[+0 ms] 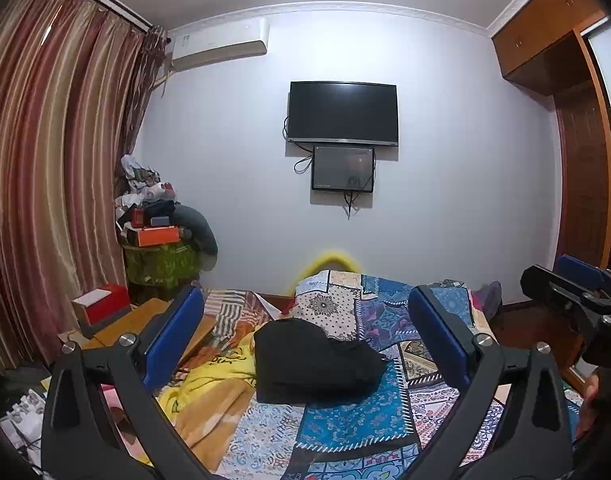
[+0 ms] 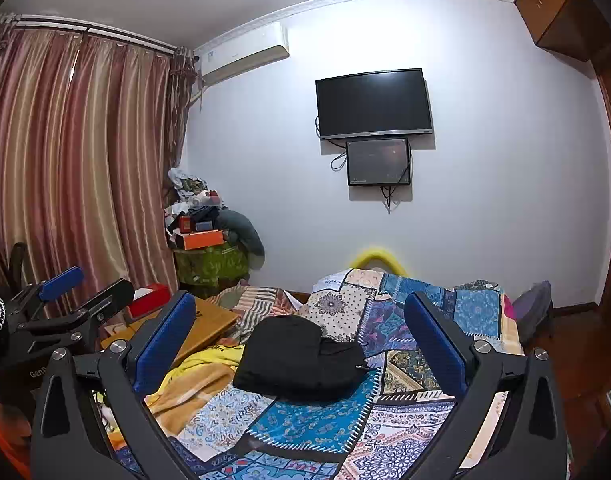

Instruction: Fold large clothes

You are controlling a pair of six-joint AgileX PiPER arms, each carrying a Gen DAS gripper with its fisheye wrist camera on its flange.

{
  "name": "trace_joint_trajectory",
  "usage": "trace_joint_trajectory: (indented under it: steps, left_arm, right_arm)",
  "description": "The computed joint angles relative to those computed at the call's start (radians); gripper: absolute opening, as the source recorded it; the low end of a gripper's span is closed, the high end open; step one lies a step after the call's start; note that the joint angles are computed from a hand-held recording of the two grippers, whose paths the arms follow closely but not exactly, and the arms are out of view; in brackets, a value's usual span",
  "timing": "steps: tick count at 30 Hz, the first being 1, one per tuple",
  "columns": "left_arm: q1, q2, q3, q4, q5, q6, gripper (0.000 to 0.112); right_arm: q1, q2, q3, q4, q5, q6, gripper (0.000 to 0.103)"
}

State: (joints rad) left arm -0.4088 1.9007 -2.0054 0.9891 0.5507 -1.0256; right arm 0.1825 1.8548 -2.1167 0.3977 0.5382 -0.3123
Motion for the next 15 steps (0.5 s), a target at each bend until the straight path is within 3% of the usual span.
trace_joint_trajectory:
  steps: [15]
  left_arm:
    - [0.001,0.019,-0.011,-0.026,0.016,0.013,0.103]
  right_arm:
    - [0.003,-0.017,0.035,-0.013,0.007,0.012,0.103]
